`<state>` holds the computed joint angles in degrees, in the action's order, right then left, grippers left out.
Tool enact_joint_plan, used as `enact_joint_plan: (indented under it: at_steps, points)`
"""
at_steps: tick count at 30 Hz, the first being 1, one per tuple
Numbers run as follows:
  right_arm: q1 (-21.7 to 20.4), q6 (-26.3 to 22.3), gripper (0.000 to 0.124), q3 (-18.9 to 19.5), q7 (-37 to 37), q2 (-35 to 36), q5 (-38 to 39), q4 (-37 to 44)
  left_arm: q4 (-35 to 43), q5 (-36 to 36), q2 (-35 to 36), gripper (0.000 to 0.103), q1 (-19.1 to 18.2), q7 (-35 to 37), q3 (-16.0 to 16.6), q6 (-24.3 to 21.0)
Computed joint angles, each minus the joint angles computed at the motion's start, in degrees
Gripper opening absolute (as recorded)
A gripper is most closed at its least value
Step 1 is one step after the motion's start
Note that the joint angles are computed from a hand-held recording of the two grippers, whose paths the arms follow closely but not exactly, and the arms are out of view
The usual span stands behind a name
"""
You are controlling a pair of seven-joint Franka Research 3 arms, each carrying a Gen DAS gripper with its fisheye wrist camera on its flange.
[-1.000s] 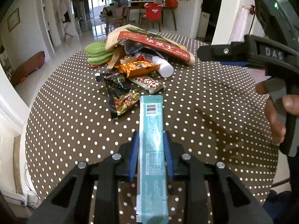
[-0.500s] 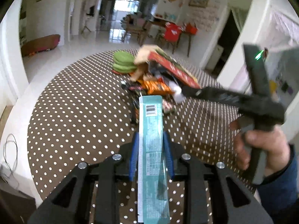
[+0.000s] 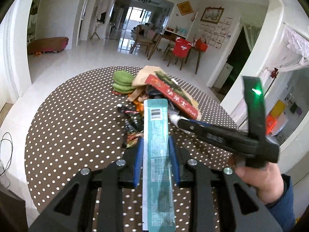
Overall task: Collect trash
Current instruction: 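Grasp the white bottle with the right gripper while the left holds the teal box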
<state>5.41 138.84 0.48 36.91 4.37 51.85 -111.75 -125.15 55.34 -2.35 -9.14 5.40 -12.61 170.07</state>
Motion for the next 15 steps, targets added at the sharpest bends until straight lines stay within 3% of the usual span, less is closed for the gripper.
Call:
enact_joint_plan:
  at_steps: [5,15]
  points:
    - [-2.74,-4.90,0.024,-2.20,-3.30,-2.21,4.53,-0.64,4.95,0.77,3.65,0.025,-1.52,0.73,-0.18,-0.75]
    - [-7.94,-8.91,0.024,-6.37,-7.44,-4.17,11.28,-0.36,16.46,0.93,11.65,0.025,-7.56,2.52,2.03,-2.08]
